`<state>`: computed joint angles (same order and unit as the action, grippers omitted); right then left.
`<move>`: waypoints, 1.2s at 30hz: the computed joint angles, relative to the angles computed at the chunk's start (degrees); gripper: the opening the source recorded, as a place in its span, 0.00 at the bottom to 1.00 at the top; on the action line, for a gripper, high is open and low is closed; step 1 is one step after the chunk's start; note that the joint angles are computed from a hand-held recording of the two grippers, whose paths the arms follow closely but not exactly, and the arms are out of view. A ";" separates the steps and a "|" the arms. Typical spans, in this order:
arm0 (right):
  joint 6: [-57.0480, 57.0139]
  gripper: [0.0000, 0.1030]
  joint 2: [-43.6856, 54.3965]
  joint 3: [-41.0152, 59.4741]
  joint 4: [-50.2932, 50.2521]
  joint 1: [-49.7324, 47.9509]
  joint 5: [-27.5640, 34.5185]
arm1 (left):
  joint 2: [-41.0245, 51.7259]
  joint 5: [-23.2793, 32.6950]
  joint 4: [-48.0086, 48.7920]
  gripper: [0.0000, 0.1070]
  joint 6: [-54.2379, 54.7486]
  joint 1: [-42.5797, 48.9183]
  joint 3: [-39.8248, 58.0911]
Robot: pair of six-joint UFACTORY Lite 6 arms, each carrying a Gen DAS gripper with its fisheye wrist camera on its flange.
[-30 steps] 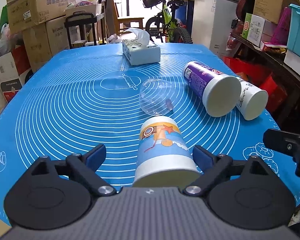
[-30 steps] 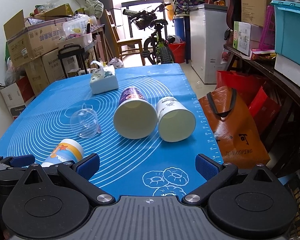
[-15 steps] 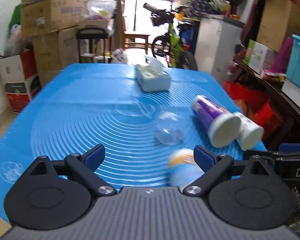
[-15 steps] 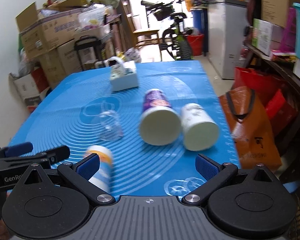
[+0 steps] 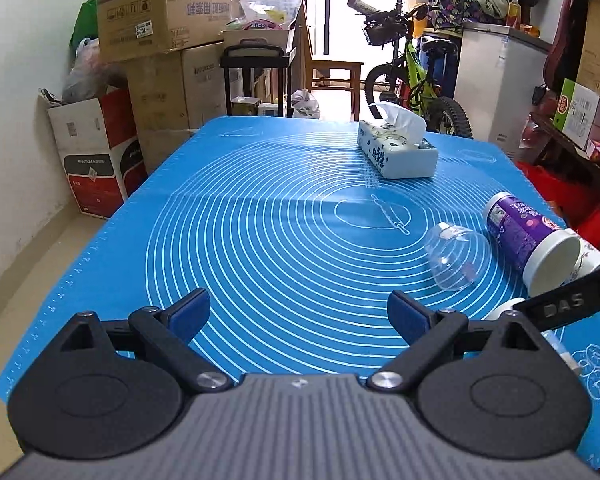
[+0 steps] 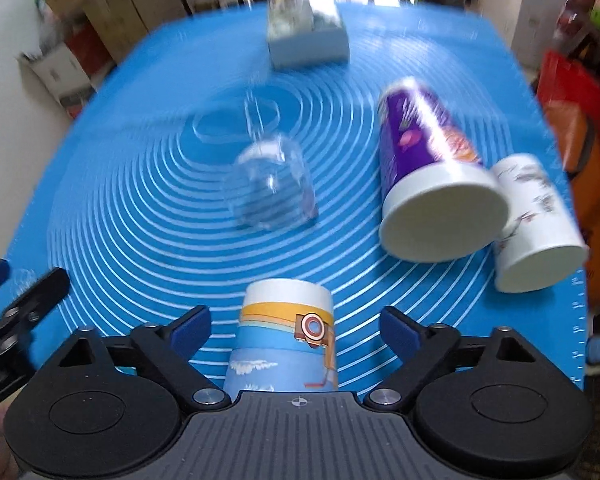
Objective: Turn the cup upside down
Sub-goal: 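Lift the printed cup with the right gripper and rotate it upright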
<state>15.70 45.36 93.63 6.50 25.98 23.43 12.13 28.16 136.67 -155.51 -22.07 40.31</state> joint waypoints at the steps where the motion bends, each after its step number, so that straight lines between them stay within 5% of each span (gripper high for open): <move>1: -1.21 0.82 1.74 2.22 1.09 -0.19 1.82 | -0.13 -0.06 0.86 0.88 -0.42 0.38 -0.25; 7: -5.62 0.59 5.61 6.30 6.01 -0.83 4.64 | 0.41 -0.40 1.94 0.88 -0.67 0.46 -0.18; 11: -6.29 0.58 2.06 1.79 4.38 -0.61 -0.46 | 0.36 -0.60 2.51 0.88 -1.27 0.48 -0.43; 14: -8.35 0.58 -2.96 -5.84 6.95 -0.14 -10.50 | 0.36 -0.29 2.14 0.88 -1.79 0.51 -0.56; 19: -15.16 0.59 -10.90 -24.21 13.56 3.80 -40.48 | 0.35 1.68 0.00 0.88 -1.32 -0.11 -1.03; 22: -13.06 0.59 -9.33 -31.96 13.63 6.56 -58.41 | 0.37 4.42 -1.86 0.88 -0.28 -1.05 -1.96; 27: -16.64 0.59 -4.48 -38.23 17.19 11.25 -76.80 | 0.21 4.47 -0.34 0.88 -1.95 -1.03 -2.85; 30: -20.34 0.59 -3.59 -39.25 19.93 13.60 -80.18 | 0.15 4.79 -0.41 0.88 -2.06 -1.67 -3.29; 36: -20.11 0.59 -10.41 -46.48 21.14 15.75 -77.59 | -0.26 5.53 1.11 0.88 -4.92 -3.24 -5.04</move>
